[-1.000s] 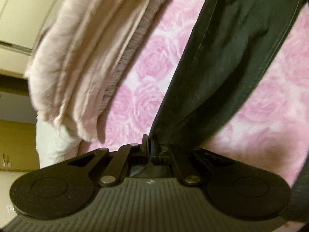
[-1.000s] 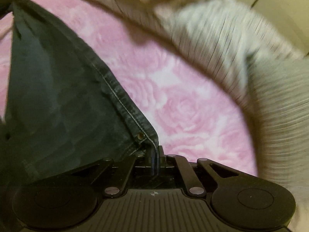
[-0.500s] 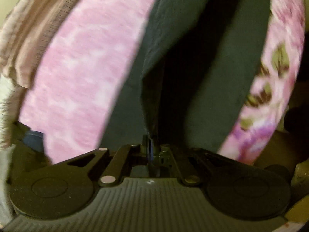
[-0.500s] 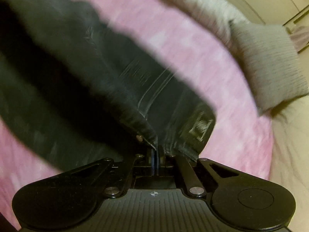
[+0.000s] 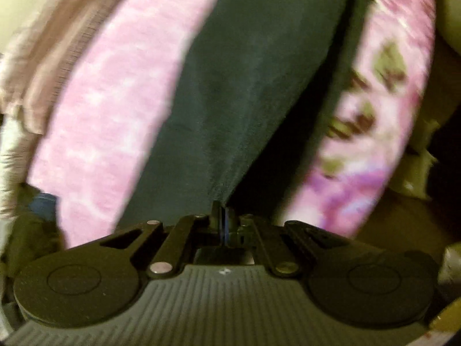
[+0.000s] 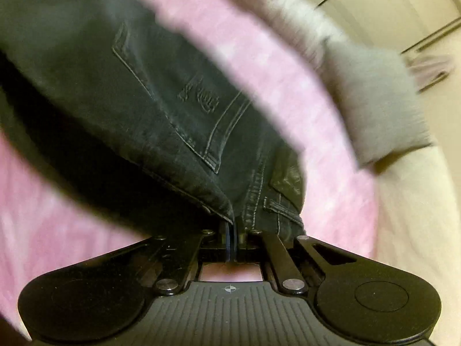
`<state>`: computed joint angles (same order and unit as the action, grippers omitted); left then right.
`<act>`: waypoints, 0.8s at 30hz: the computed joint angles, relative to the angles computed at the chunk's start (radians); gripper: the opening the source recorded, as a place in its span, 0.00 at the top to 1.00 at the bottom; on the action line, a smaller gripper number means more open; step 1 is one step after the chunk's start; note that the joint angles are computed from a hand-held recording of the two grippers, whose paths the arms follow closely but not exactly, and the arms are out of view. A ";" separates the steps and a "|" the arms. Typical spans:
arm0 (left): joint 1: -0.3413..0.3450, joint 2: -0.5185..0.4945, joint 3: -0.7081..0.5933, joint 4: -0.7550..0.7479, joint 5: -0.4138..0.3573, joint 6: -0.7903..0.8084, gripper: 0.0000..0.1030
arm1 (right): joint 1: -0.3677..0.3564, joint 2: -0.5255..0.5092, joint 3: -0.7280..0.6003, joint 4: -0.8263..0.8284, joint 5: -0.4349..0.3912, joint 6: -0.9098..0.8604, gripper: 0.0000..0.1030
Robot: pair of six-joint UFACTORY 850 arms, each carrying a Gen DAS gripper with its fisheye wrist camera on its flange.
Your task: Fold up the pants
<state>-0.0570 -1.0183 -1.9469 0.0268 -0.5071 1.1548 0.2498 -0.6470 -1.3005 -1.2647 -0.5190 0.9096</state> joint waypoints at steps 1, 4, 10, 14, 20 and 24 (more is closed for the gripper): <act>-0.006 -0.004 0.014 0.028 -0.006 -0.012 1.00 | -0.002 -0.008 0.006 0.012 0.008 0.009 1.00; -0.017 0.010 0.061 0.092 0.024 -0.087 1.00 | 0.005 -0.007 0.031 -0.029 0.014 0.153 1.00; -0.028 0.021 0.049 0.192 0.040 -0.196 1.00 | -0.006 0.009 0.018 0.026 0.030 0.114 1.00; -0.030 0.075 0.116 0.220 0.081 -0.251 1.00 | -0.006 0.015 -0.008 0.150 0.022 -0.012 0.91; -0.029 0.102 0.195 0.323 0.126 -0.374 1.00 | 0.048 0.031 -0.013 0.243 0.040 -0.069 0.69; -0.016 0.083 0.159 0.254 0.131 -0.387 1.00 | 0.083 0.014 -0.037 0.278 0.074 -0.176 0.65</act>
<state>-0.0734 -0.9358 -1.7874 0.2807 -0.3756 0.7676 0.3333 -0.6328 -1.3377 -0.9864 -0.4454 0.7331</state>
